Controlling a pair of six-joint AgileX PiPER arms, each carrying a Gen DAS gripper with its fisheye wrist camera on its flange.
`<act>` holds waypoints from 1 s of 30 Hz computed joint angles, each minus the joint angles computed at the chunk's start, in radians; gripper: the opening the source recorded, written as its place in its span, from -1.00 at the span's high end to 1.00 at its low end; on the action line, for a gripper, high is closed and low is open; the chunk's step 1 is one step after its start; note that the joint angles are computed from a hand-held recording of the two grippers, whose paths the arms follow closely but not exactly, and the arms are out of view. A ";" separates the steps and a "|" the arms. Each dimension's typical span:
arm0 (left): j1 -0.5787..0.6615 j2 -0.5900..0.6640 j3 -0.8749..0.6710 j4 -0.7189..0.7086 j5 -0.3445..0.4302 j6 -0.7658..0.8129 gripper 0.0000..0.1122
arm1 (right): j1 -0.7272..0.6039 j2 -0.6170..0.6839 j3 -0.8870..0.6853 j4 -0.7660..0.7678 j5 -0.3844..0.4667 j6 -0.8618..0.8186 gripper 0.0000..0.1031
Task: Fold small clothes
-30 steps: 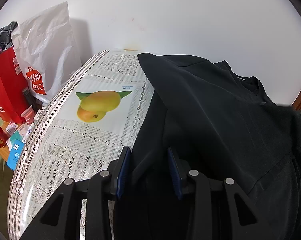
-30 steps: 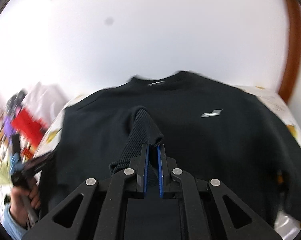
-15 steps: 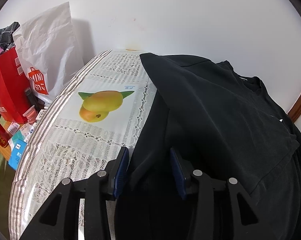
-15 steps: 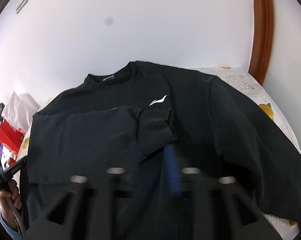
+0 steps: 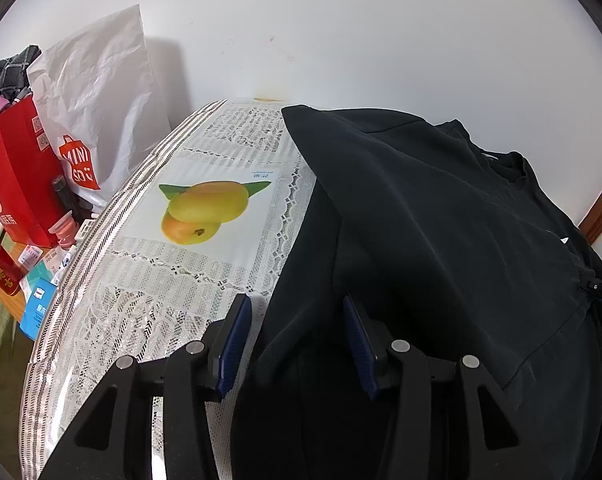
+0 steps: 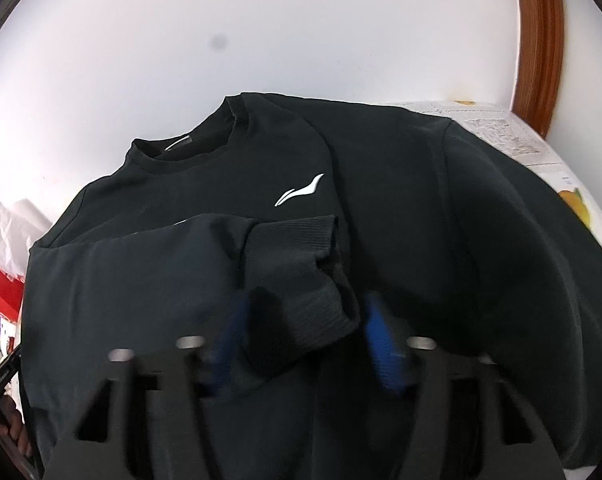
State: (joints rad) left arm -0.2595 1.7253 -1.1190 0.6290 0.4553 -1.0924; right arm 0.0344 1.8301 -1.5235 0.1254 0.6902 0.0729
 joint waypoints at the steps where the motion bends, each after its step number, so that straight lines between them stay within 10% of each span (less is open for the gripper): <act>1: 0.000 0.000 0.000 0.000 0.000 0.000 0.19 | 0.004 -0.010 0.015 -0.017 -0.025 0.012 0.60; 12: 0.007 0.000 0.003 -0.005 -0.006 0.003 0.16 | -0.076 -0.276 0.269 0.067 -0.234 -0.065 0.83; 25: -0.005 -0.009 0.010 0.019 0.004 -0.031 0.13 | -0.086 -0.255 0.292 -0.175 -0.095 0.159 0.81; 30: -0.002 -0.031 0.005 -0.040 0.029 0.048 0.02 | 0.041 -0.330 0.246 -0.393 0.038 0.288 0.49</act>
State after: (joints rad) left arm -0.2616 1.6941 -1.1135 0.5892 0.4845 -1.0448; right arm 0.0754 1.4997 -1.2779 -0.2680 0.7282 0.3605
